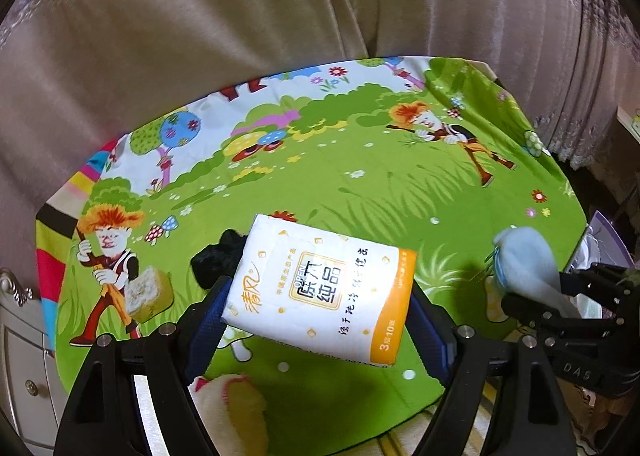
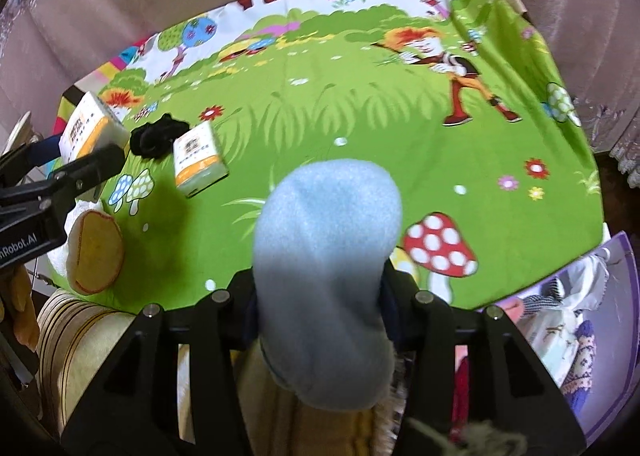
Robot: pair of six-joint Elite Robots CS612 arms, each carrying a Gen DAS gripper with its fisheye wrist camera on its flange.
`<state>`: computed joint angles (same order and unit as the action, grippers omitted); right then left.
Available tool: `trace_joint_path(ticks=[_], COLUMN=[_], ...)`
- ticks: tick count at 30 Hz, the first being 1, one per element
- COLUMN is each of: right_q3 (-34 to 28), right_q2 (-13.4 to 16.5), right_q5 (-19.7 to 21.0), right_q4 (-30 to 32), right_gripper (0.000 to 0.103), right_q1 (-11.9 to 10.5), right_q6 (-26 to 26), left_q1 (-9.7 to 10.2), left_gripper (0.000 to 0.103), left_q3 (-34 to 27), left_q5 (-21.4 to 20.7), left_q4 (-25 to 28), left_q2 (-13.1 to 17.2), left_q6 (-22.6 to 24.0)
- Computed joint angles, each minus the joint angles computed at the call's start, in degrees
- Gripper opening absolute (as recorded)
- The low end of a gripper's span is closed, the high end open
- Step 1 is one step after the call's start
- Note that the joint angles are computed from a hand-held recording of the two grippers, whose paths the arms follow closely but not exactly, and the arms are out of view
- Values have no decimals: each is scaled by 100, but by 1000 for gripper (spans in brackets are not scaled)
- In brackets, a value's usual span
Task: Organize soft objects
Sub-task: 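Carry the blue mitten and tissue pack over the box and open both tools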
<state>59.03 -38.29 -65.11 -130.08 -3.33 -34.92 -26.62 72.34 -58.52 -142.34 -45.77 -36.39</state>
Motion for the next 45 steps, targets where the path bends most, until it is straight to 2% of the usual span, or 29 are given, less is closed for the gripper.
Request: trace_joint_path(ticks=[12, 18, 24, 34, 45], right_q3=[44, 48, 3, -126, -255], right_q2=[-55, -57, -49, 6, 103], right_q5=[107, 106, 89, -88, -372], right_q4=[-169, -230, -347, -589, -758], right_gripper=[52, 52, 52, 52, 52], right_q1=[-279, -410, -579, -901, -1160], right_q6=[284, 379, 627, 1165, 1704], left_q1=[-162, -220, -277, -358, -464], left_gripper=[83, 83, 83, 83, 83], left_q3=[-382, -613, -865, -1551, -2661], left_q5=[-61, -233, -553, -1323, -2109], left_q4=[123, 139, -20, -234, 203], left_q2=[181, 302, 448, 855, 1459], left_q6=[398, 552, 716, 1005, 1307])
